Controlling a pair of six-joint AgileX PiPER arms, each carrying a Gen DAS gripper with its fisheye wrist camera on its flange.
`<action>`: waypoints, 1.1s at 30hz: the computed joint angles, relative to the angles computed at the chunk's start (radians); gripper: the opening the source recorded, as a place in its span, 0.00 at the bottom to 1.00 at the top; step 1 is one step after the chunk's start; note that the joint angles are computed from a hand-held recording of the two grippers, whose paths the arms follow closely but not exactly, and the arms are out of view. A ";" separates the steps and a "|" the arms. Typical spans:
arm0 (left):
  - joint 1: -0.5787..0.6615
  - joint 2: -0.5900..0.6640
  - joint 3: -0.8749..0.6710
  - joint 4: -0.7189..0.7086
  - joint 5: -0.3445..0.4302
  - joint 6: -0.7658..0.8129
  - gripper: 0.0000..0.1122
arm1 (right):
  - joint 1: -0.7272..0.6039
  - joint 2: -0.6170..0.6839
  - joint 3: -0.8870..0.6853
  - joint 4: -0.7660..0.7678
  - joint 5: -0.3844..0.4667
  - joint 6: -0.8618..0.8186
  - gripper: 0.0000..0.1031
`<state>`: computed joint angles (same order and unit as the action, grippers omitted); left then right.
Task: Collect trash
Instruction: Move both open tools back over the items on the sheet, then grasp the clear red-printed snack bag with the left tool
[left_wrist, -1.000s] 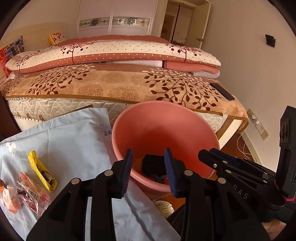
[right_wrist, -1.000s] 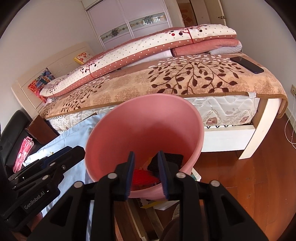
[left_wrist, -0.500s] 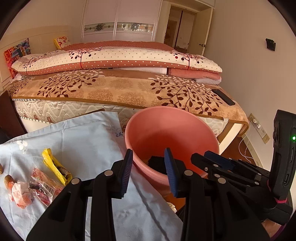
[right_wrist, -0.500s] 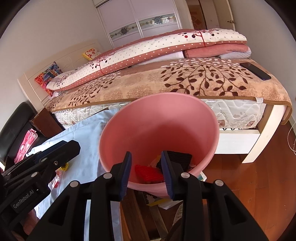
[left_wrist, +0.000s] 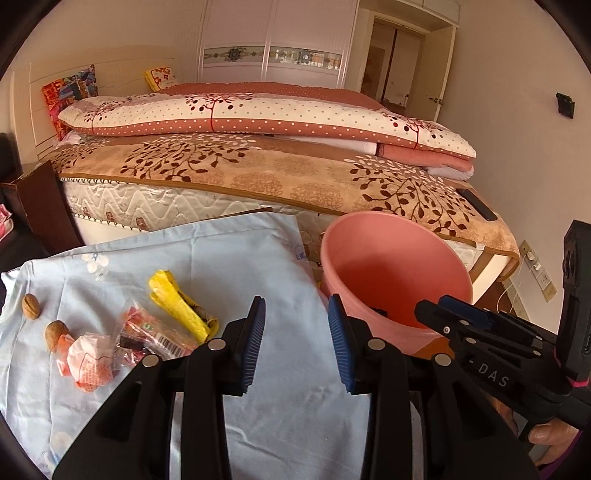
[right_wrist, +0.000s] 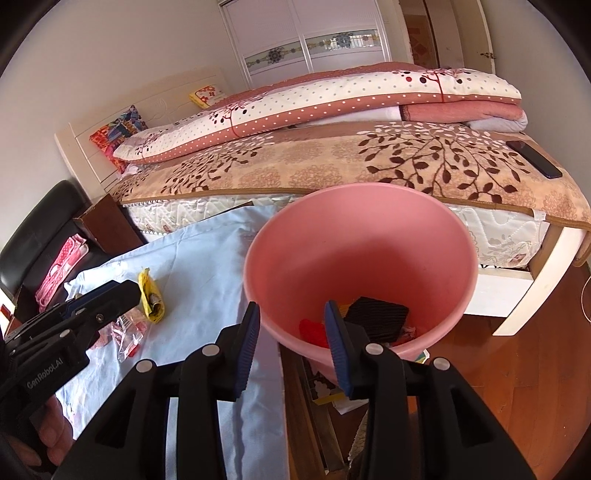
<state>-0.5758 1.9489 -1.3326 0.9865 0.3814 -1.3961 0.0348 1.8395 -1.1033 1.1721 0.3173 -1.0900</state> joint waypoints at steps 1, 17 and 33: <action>0.005 -0.011 0.018 0.017 0.001 -0.023 0.32 | 0.005 -0.002 0.004 0.006 0.001 -0.007 0.35; 0.123 -0.123 0.274 0.141 -0.022 -0.237 0.32 | 0.058 0.006 0.013 0.001 0.011 -0.021 0.37; 0.230 0.013 0.177 -0.326 -0.039 0.072 0.32 | 0.058 0.041 -0.010 -0.024 0.028 0.005 0.38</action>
